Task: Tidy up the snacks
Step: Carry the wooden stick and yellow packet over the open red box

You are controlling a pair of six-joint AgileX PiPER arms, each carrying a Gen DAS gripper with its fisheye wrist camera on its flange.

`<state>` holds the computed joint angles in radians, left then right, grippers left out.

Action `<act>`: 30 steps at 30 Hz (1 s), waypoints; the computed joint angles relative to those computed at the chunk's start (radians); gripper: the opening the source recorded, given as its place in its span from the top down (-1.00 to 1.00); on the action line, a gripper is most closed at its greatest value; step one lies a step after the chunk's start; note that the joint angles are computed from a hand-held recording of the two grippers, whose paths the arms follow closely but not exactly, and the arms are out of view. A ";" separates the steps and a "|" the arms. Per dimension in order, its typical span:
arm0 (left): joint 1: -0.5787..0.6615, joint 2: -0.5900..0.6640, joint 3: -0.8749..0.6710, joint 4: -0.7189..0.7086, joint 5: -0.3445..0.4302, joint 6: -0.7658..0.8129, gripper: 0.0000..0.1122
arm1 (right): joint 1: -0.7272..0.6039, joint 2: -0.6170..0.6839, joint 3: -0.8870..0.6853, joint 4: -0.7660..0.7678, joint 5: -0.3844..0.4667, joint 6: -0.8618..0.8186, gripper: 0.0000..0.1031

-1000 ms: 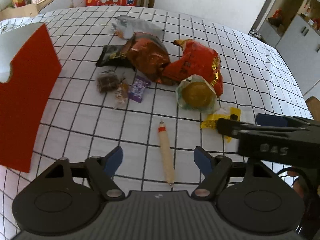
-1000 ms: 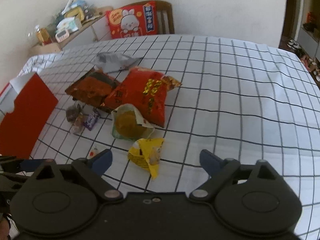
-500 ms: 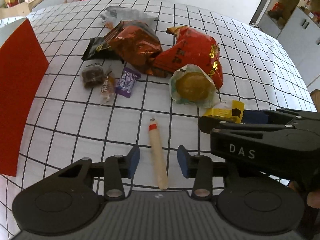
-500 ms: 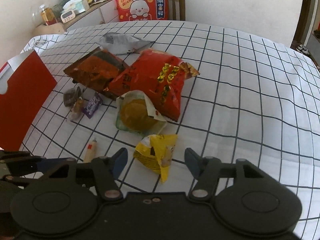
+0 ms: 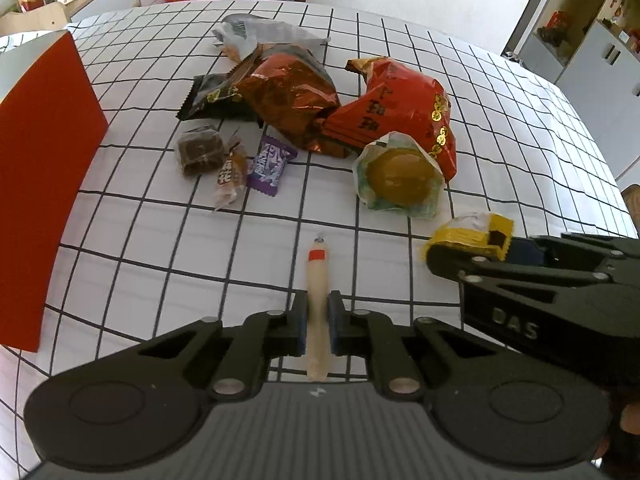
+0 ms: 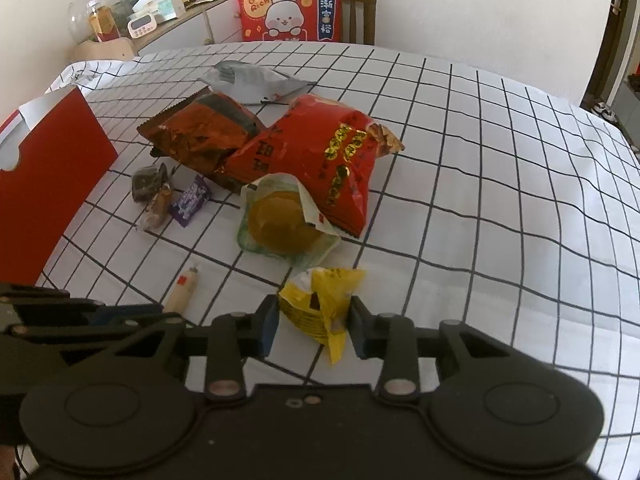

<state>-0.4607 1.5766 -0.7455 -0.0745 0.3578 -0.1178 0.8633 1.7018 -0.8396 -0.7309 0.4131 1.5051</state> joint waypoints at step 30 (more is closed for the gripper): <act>0.454 -0.400 -0.006 -0.373 0.392 0.578 0.83 | 0.278 -0.174 -0.217 0.081 0.287 -0.015 0.34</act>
<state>-0.0070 1.1770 -0.7515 -0.4472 0.7498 0.4604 1.1417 1.5273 -1.0569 -0.6495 0.7002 1.4905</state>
